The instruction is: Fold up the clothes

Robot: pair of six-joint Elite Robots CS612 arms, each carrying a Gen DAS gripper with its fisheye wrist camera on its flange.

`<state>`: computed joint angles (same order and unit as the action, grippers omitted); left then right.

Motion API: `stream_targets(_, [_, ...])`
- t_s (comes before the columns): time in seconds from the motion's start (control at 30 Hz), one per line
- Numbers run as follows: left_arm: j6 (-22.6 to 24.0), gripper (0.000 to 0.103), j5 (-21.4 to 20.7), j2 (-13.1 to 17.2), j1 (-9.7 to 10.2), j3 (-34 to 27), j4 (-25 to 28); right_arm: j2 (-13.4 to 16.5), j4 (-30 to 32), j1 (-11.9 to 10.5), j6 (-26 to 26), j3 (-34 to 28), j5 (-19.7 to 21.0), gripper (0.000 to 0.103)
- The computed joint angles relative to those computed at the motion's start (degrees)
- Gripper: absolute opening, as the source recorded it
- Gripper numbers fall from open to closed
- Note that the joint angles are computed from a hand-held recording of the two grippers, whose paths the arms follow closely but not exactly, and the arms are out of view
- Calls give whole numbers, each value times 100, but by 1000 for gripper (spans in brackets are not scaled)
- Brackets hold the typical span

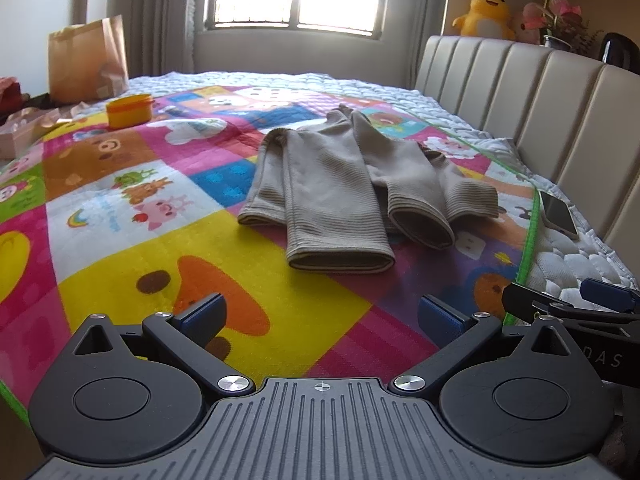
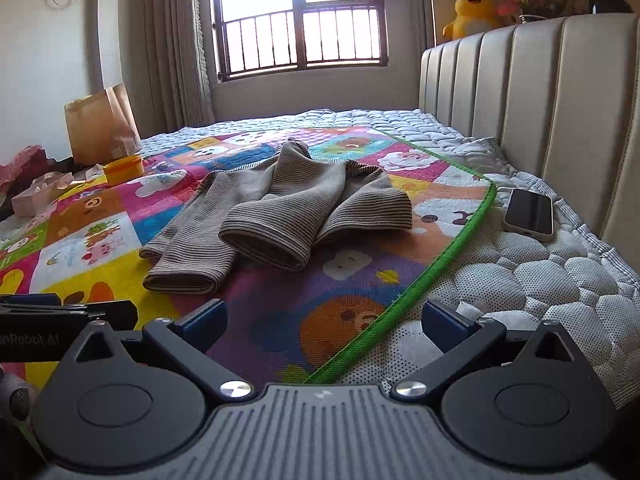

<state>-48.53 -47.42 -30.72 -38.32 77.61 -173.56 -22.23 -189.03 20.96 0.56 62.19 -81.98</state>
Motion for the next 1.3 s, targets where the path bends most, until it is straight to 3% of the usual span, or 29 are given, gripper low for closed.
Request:
stream_targets(0.4, [62,103,-77,-7,3,107,-222,-21,-15,-19,11,36,52,103])
stream_targets(1.3, [-122,103,-158,-34,18,101,-26,-42,-7,15,-33,86,-25,103])
